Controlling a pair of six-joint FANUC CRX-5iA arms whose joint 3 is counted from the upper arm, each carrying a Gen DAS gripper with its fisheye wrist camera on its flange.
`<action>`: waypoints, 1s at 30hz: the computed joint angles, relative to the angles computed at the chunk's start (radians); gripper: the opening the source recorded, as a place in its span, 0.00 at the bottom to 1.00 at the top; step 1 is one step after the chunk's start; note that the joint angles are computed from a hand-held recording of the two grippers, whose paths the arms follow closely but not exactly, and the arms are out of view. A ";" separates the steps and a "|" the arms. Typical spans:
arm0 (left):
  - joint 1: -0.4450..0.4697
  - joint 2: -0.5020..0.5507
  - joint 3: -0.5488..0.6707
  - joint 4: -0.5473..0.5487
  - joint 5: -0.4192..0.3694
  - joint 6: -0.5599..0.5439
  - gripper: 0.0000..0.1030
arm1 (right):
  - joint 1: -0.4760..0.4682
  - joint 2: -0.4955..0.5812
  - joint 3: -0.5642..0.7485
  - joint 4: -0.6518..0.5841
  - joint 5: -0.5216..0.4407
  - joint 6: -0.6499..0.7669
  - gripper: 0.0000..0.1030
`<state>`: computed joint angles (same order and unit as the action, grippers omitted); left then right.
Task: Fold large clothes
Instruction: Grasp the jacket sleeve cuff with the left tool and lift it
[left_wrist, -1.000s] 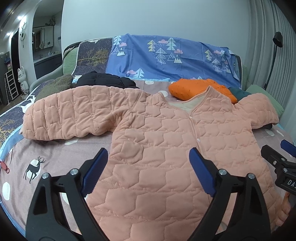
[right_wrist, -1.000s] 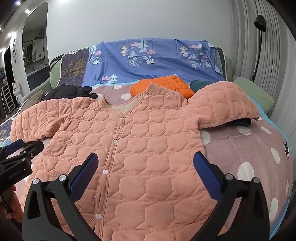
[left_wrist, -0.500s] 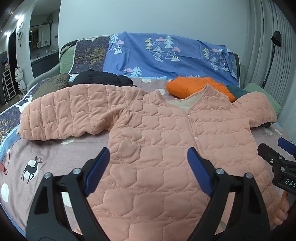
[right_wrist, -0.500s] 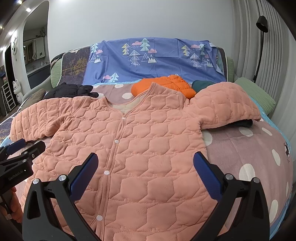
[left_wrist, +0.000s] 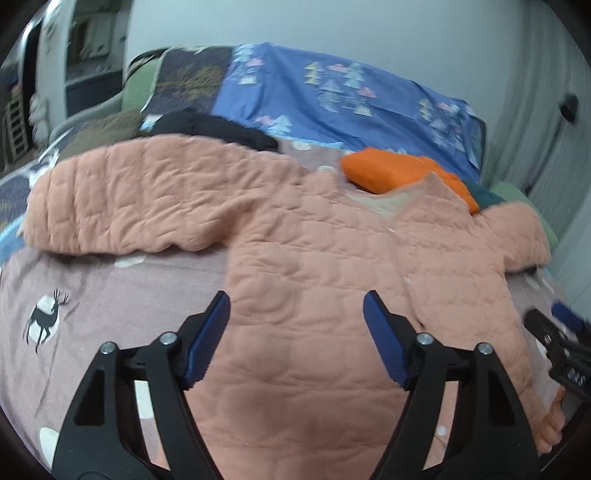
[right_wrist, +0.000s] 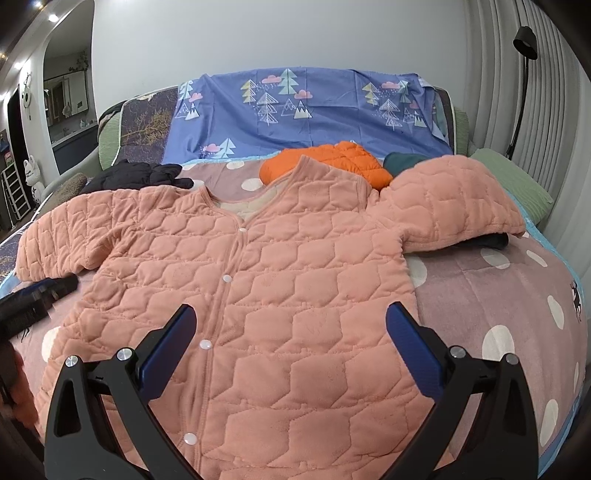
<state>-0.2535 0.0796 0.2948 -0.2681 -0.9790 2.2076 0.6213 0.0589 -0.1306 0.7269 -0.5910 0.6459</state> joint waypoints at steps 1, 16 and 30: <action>0.043 -0.011 -0.027 0.013 0.004 0.022 0.78 | -0.002 0.005 0.006 -0.010 -0.006 0.005 0.99; 0.607 -0.237 -0.528 0.384 0.425 0.002 0.80 | -0.007 0.059 0.039 0.048 -0.094 -0.012 0.99; 0.635 -0.191 -0.510 0.401 0.500 -0.048 0.23 | -0.019 0.079 0.065 0.038 -0.132 -0.031 0.99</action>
